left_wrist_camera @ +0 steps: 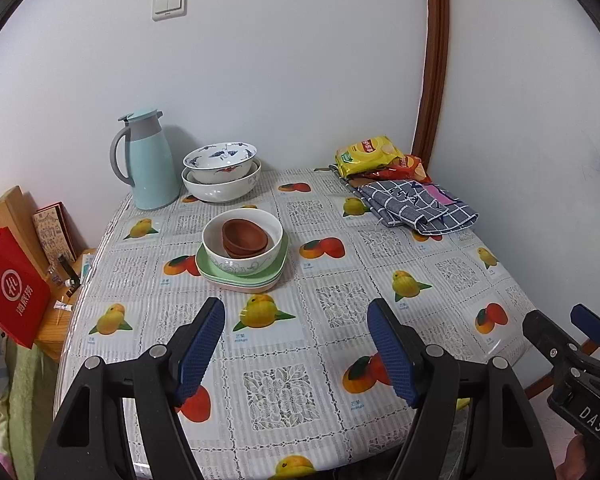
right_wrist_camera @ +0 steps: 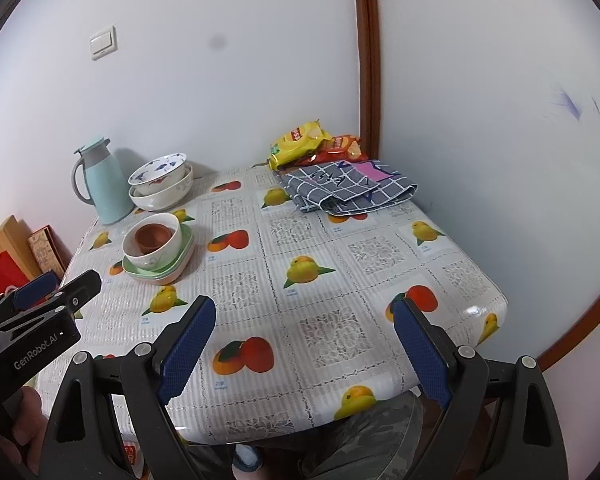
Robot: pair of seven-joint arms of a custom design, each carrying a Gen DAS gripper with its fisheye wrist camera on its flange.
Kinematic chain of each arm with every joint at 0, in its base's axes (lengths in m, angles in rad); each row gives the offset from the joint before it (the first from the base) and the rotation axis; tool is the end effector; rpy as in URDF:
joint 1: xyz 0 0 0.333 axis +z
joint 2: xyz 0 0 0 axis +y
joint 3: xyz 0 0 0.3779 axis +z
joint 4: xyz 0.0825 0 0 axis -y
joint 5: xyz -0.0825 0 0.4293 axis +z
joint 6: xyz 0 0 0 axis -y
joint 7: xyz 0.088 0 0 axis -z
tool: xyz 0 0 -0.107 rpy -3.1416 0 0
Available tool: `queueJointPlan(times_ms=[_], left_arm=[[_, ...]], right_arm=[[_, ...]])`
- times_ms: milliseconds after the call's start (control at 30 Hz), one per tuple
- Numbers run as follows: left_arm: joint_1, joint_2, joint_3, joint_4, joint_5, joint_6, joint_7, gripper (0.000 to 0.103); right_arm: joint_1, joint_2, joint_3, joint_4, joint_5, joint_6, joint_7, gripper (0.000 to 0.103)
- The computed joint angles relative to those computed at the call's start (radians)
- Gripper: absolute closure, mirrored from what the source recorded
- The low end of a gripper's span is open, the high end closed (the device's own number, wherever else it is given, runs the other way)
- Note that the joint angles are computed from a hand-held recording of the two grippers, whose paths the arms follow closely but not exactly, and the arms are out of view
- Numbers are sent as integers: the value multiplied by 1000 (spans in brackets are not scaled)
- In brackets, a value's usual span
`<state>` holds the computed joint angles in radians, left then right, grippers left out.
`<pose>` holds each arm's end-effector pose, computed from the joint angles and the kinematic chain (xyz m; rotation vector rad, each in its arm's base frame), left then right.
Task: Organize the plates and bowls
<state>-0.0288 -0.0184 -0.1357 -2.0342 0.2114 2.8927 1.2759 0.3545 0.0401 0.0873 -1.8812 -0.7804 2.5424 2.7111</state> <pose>0.6258 -0.1171 0.5999 -1.6690 1.7571 -0.8647 0.5949 0.2899 0.5983 -1.5605 1.8729 -0.7948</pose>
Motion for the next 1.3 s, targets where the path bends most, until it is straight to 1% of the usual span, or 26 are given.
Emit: queueJointPlan(times_ms=[433,1300], left_arm=[[4,-17,-7,-13,7,5,3,31],[8,-18,-8,-15,-3,5,11,31]], right_arm=[[-2,-19,6,-18,-29,-5,20,13],[4,-19,12,-12,-35,-17,15,13]])
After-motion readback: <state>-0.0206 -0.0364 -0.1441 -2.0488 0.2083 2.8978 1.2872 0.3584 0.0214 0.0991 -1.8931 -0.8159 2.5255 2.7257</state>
